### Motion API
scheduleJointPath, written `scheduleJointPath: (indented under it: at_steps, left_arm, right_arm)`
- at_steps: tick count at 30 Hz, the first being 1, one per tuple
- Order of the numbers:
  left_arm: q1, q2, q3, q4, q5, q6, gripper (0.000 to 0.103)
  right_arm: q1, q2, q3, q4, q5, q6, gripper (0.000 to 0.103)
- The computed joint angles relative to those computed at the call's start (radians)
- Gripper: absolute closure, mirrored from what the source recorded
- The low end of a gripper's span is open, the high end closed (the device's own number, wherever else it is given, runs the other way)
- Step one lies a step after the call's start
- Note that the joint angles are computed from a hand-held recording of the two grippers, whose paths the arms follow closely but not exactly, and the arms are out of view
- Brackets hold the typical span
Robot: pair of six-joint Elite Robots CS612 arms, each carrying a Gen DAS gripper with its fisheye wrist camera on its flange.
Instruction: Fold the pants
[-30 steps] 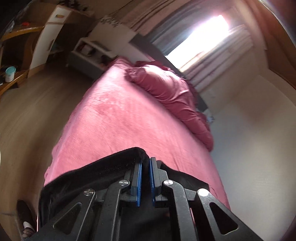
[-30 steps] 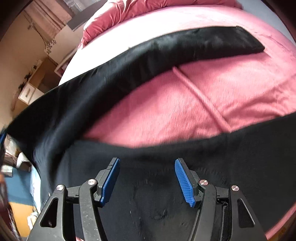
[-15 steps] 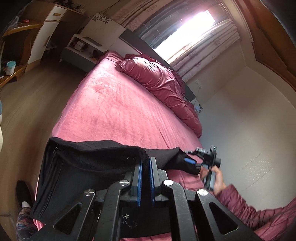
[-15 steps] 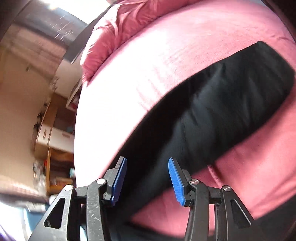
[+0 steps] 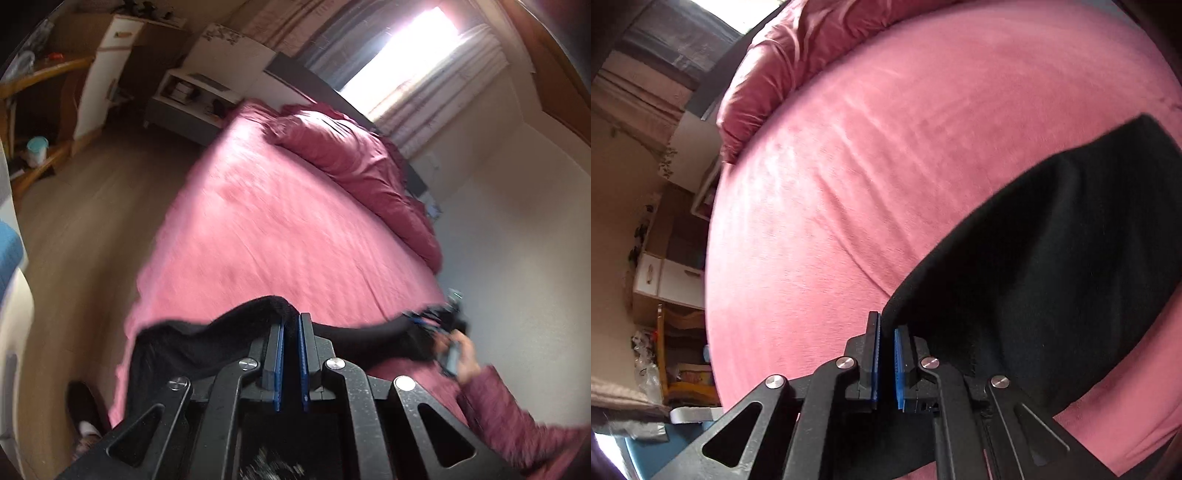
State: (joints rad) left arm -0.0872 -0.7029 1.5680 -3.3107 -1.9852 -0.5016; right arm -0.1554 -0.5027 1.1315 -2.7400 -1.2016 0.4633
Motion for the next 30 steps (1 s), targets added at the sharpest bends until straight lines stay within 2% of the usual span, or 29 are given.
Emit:
scheduleJointPath:
  at_steps: [3, 7, 12, 15, 20, 22, 25, 30]
  left_arm:
    - [0.019, 0.053, -0.146, 0.101, 0.047, -0.034, 0.096]
    - [0.023, 0.081, -0.233, 0.163, 0.104, -0.05, 0.096]
    - [0.02, 0.062, -0.184, 0.098, 0.073, -0.037, 0.096]
    - [0.023, 0.037, -0.099, 0.038, 0.04, -0.044, 0.096]
    - [0.027, -0.009, 0.077, -0.058, 0.039, -0.079, 0.096]
    - [0.033, -0.014, 0.138, -0.092, 0.024, -0.124, 0.096]
    - [0.031, -0.021, 0.206, -0.078, 0.048, -0.138, 0.096]
    - [0.033, -0.005, 0.261, -0.066, 0.04, -0.218, 0.095]
  right_arm:
    - [-0.009, -0.042, 0.059, -0.113, 0.045, -0.021, 0.097]
    - [-0.018, -0.121, 0.214, -0.306, 0.114, -0.051, 0.097]
    - [-0.048, -0.211, 0.449, -0.475, 0.194, -0.083, 0.097]
    - [-0.056, -0.235, 0.562, -0.521, 0.207, -0.099, 0.097]
    - [-0.057, -0.24, 0.678, -0.506, 0.202, -0.125, 0.097]
    - [-0.049, -0.24, 0.706, -0.471, 0.167, -0.154, 0.097]
    - [-0.036, -0.223, 0.721, -0.428, 0.128, -0.175, 0.097]
    - [-0.023, -0.192, 0.697, -0.401, 0.088, -0.163, 0.097]
